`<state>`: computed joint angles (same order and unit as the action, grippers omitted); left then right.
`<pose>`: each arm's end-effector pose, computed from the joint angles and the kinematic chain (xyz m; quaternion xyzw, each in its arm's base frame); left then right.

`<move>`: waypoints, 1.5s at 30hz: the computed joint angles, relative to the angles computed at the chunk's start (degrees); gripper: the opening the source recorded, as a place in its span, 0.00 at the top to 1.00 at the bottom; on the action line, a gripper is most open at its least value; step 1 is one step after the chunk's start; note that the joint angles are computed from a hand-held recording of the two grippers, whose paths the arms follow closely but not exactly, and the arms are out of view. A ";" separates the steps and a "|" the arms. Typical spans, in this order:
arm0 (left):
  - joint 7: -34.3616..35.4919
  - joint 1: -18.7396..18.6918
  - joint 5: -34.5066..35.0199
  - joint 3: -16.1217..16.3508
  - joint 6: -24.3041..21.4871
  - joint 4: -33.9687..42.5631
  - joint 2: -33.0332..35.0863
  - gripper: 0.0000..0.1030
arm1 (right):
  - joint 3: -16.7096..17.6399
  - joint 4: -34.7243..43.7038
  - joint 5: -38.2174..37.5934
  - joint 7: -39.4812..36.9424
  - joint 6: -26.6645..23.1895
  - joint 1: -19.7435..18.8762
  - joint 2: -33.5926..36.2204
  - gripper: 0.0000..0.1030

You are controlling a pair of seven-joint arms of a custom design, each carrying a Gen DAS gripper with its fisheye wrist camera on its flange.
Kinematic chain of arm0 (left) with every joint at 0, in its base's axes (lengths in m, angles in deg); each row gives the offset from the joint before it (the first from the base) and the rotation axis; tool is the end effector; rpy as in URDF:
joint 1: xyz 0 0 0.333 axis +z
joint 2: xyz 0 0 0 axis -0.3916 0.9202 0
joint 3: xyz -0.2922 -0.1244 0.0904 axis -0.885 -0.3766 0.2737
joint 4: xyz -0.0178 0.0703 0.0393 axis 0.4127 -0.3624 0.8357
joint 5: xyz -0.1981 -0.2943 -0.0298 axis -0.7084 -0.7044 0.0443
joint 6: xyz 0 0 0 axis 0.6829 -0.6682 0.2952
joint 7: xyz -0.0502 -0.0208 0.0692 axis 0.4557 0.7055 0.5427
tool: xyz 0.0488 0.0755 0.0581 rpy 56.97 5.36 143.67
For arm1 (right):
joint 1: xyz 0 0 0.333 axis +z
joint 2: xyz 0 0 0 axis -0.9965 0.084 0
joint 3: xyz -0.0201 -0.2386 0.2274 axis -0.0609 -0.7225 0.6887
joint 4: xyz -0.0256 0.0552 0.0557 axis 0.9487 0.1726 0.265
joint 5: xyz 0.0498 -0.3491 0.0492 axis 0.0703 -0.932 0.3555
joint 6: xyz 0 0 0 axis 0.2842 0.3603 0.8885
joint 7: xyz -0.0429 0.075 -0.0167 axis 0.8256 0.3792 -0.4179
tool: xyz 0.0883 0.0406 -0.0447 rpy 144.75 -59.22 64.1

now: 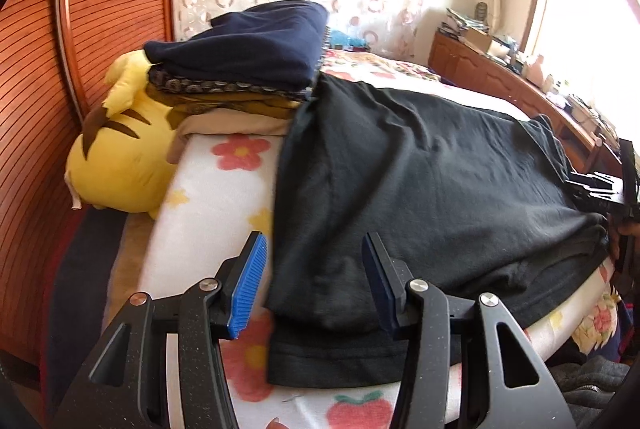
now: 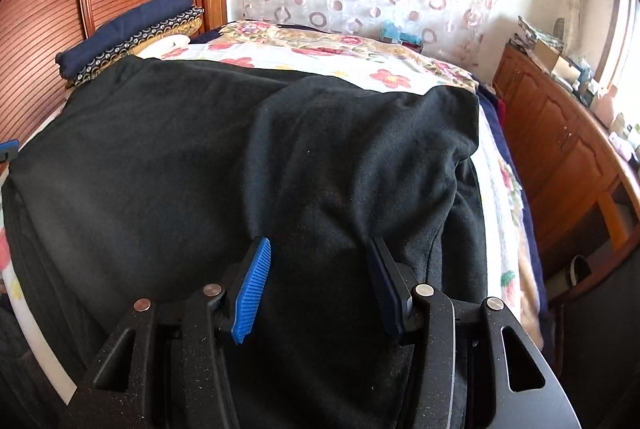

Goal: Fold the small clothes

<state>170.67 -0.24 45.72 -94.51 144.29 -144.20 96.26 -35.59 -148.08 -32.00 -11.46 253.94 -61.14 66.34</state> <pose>0.6082 -0.0948 0.4041 -0.5586 0.7342 -0.3315 0.1975 0.5877 0.0718 0.3776 -0.6834 0.6125 -0.2932 0.2680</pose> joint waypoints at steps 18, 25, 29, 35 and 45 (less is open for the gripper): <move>4.23 -5.92 -6.52 5.54 -5.69 1.89 0.26 0.51 | -1.55 1.61 0.83 2.09 -0.02 3.05 1.87 0.48; 14.55 5.18 -12.71 -7.58 -7.69 1.87 2.68 0.84 | -1.28 1.57 0.83 2.01 0.02 2.83 1.80 0.48; 21.30 8.74 -17.14 -13.89 -10.93 4.21 4.54 0.89 | -0.82 1.68 0.81 2.04 0.08 2.45 1.87 0.48; 28.77 8.23 -21.96 -20.04 -10.36 9.11 7.08 0.90 | -2.26 1.68 1.09 2.14 0.17 3.97 2.11 0.48; 35.28 -3.35 -24.07 -18.76 -15.60 21.86 10.78 0.91 | 7.48 -0.51 0.51 1.92 4.37 -5.26 0.34 0.48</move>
